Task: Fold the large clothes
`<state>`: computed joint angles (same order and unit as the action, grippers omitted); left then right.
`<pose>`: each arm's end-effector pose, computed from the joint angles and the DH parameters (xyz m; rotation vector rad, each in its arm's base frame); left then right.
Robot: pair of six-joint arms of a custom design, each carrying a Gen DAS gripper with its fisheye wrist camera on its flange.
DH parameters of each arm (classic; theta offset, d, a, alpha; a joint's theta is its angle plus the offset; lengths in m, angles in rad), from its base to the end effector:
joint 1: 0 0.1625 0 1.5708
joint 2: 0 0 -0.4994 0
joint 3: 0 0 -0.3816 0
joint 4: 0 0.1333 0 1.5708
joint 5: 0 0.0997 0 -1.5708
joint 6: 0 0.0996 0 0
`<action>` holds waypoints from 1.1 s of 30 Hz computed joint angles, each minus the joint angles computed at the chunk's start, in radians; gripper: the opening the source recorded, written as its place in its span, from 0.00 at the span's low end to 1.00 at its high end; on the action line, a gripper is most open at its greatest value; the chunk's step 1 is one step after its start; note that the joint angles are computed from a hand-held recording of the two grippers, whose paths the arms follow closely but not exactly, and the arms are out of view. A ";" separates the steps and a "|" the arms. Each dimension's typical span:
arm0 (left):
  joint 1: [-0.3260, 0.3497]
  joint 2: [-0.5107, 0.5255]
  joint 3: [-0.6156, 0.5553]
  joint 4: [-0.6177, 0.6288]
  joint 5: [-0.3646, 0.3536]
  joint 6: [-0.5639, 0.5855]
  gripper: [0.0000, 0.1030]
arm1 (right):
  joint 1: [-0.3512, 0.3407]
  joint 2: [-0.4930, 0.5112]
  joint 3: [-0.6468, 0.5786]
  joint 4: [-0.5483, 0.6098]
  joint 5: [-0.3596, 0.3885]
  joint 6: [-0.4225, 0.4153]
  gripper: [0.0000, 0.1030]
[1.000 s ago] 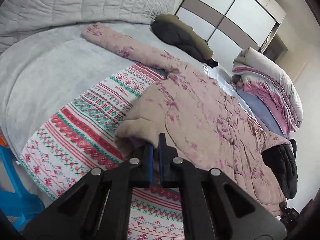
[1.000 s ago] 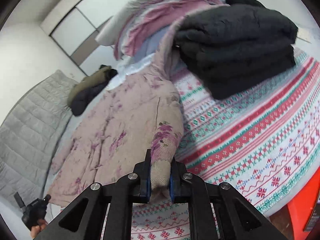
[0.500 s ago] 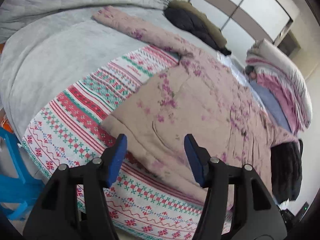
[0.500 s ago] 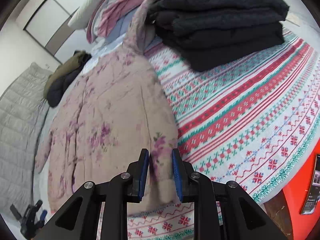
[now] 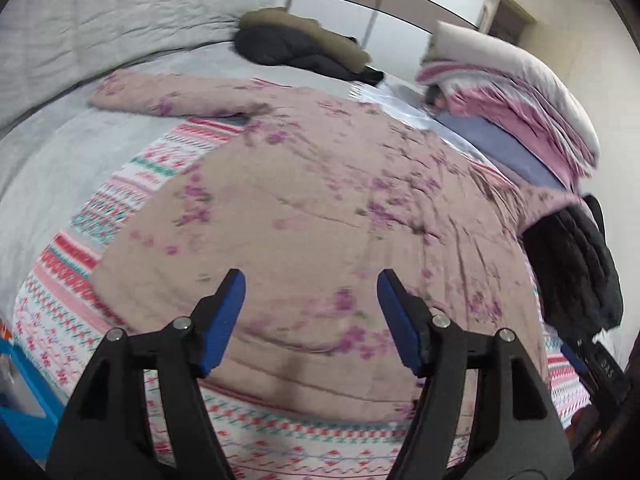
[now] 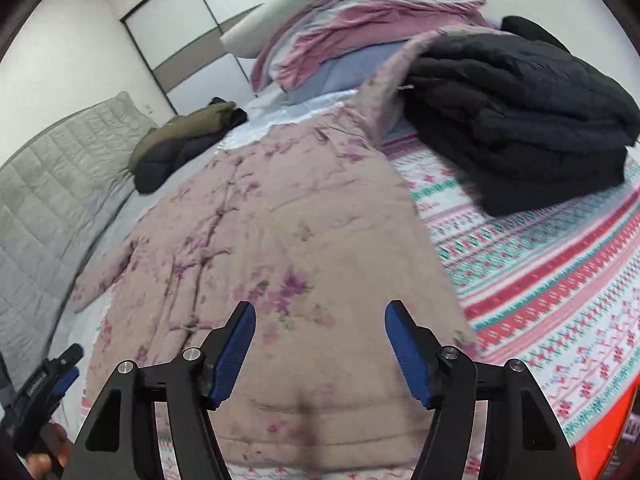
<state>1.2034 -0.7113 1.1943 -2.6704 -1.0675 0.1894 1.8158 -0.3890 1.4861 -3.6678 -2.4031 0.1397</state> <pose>-0.1354 -0.8566 0.2978 0.5031 2.5246 -0.8724 0.2389 -0.7097 0.0600 -0.4088 -2.1939 1.3464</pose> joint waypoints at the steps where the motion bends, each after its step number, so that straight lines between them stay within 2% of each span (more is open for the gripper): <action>1: -0.006 0.008 -0.013 0.020 0.000 0.004 0.69 | 0.002 0.016 -0.027 -0.030 0.005 -0.039 0.66; 4: -0.030 0.041 -0.080 0.099 0.002 -0.002 0.69 | -0.002 0.033 -0.063 -0.048 0.017 -0.077 0.67; 9: -0.067 0.116 -0.239 0.197 0.031 -0.015 0.79 | -0.022 0.023 -0.096 0.102 0.008 -0.005 0.67; 14: -0.072 0.243 -0.461 0.383 0.054 0.017 0.80 | -0.038 0.019 -0.114 0.137 -0.021 0.030 0.69; 17: -0.044 0.294 -0.507 0.437 0.051 -0.016 0.80 | -0.036 0.025 -0.124 0.091 -0.051 -0.023 0.71; 20: -0.016 0.368 -0.613 0.602 0.095 -0.073 0.80 | -0.027 0.042 -0.144 0.000 -0.099 -0.120 0.82; 22: -0.009 0.403 -0.666 0.664 0.114 -0.088 0.80 | -0.033 0.046 -0.145 -0.056 -0.093 -0.152 0.84; 23: -0.011 0.403 -0.649 0.633 0.129 -0.067 0.80 | -0.036 0.045 -0.145 -0.058 -0.094 -0.145 0.84; 25: -0.017 0.400 -0.609 0.586 0.155 -0.015 0.85 | -0.048 0.028 -0.132 -0.002 -0.091 -0.065 0.84; 28: -0.021 0.426 -0.647 0.645 0.192 0.004 0.88 | -0.063 0.012 -0.126 0.048 -0.064 -0.006 0.84; 30: -0.013 0.460 -0.756 0.763 0.165 -0.047 0.89 | -0.059 0.027 -0.158 0.015 -0.089 -0.065 0.84; 31: -0.010 0.478 -0.812 0.812 0.147 -0.068 0.89 | -0.052 0.042 -0.191 -0.027 -0.115 -0.143 0.84; 33: -0.006 0.467 -0.812 0.802 0.112 -0.095 0.89 | -0.047 0.046 -0.226 -0.066 -0.113 -0.260 0.84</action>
